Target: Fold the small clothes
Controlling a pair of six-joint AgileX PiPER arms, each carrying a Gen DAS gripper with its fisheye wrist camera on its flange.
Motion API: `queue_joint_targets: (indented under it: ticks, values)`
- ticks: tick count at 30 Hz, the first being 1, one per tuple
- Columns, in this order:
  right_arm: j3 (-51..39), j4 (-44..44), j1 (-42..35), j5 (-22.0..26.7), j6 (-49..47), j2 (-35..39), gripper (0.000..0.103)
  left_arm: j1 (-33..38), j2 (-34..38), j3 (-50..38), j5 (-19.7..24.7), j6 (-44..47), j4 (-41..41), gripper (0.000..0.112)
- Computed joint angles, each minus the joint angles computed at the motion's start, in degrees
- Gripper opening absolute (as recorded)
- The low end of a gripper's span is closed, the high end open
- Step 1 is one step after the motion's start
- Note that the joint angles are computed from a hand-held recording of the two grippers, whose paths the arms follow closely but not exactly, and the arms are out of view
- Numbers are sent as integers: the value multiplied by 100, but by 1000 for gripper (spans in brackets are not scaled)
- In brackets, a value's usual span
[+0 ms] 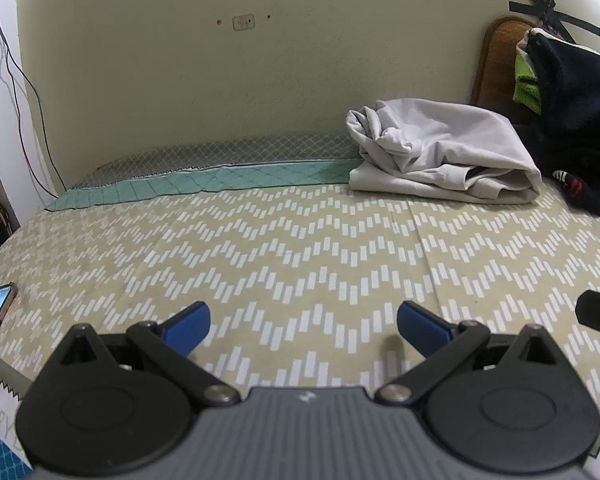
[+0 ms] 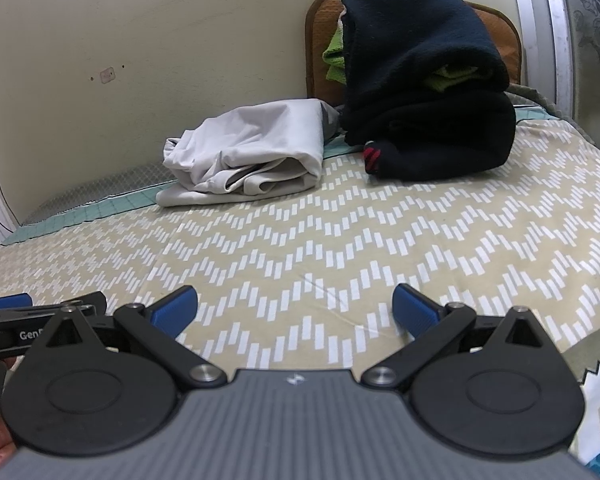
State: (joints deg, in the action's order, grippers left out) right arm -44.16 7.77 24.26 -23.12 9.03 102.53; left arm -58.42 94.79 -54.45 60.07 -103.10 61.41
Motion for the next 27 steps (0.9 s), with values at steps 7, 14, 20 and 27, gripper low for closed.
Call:
queue_joint_targets:
  ticks: [7,14,20,27]
  values:
    - [2,-79,-19,-5,74,-1,103,-24,-94,77,-7,-24,-45,103]
    - [5,-89,-21,-10,86,0,103,167,-31,-104,-99,452,-380,103]
    - [8,-100,-26,-12,91,0,103,145,-58,-26,-185,260,-254,103]
    - [6,-176,-36,-12,161,0,103,-30,-163,86,-117,-44,-171,103]
